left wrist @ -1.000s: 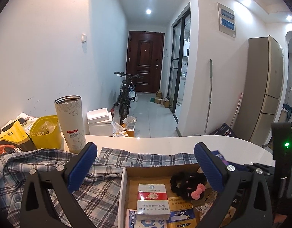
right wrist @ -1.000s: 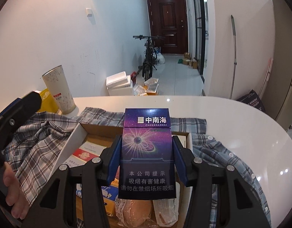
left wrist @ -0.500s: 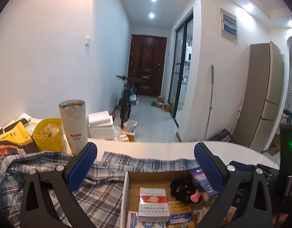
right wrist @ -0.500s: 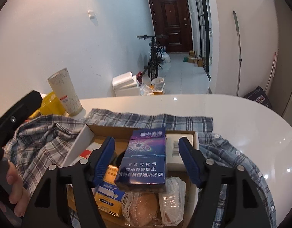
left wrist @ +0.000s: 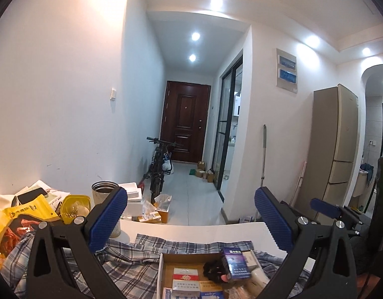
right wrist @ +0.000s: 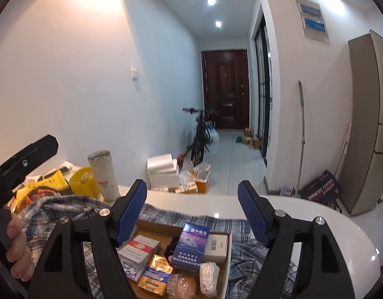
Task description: Organize objects
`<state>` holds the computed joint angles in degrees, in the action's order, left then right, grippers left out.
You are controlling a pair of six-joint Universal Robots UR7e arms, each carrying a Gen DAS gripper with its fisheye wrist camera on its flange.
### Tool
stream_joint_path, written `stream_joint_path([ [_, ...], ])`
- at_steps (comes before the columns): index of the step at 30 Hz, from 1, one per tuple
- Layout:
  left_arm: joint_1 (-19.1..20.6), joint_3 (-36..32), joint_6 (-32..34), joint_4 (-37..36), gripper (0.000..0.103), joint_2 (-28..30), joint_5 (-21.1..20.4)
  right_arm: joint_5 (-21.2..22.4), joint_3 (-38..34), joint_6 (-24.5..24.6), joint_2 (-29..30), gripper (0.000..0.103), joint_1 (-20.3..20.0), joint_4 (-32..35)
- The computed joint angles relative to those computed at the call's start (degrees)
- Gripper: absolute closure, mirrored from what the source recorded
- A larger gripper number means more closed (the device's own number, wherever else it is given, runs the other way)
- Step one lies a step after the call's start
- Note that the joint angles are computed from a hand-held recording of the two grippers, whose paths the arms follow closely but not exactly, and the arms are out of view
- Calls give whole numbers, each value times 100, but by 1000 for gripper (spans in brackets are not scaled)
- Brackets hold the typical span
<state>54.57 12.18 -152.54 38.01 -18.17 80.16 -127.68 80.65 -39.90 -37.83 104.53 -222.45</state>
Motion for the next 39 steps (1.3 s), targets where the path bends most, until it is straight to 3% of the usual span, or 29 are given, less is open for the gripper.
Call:
stream_joint_path([
  [4,-107,1389,195,-357,0,-814,137,42,308,-298,-98,15,206,-564],
  [8,-238,3375,444,-1659,0,-1924,80,-15,601,-679,-144,9,373,-1128],
  [10,-270,3807,389,-1895,0,-2198,83,-40,735,-820,-147,0,434,-1531],
  [13,-251,4278,119,-2108,0,-2520,259,-177,745,-975,-86,0,511,-2069],
  [20,-225,4574,461,-2268,0,-2728,305,2,1144,-1058,-293,0,516,-2449],
  [27,-100,4738,373,-2434,0,-2788,596,41,1358,-1068,-341,0,508,-2618],
  [32,68,5105,498,-2581,0,-2892,581,204,1741,-780,-454,0,381,-2308],
  [39,231,5218,403,-2339,0,-2821,655,507,2027,-775,-279,0,202,-2934],
])
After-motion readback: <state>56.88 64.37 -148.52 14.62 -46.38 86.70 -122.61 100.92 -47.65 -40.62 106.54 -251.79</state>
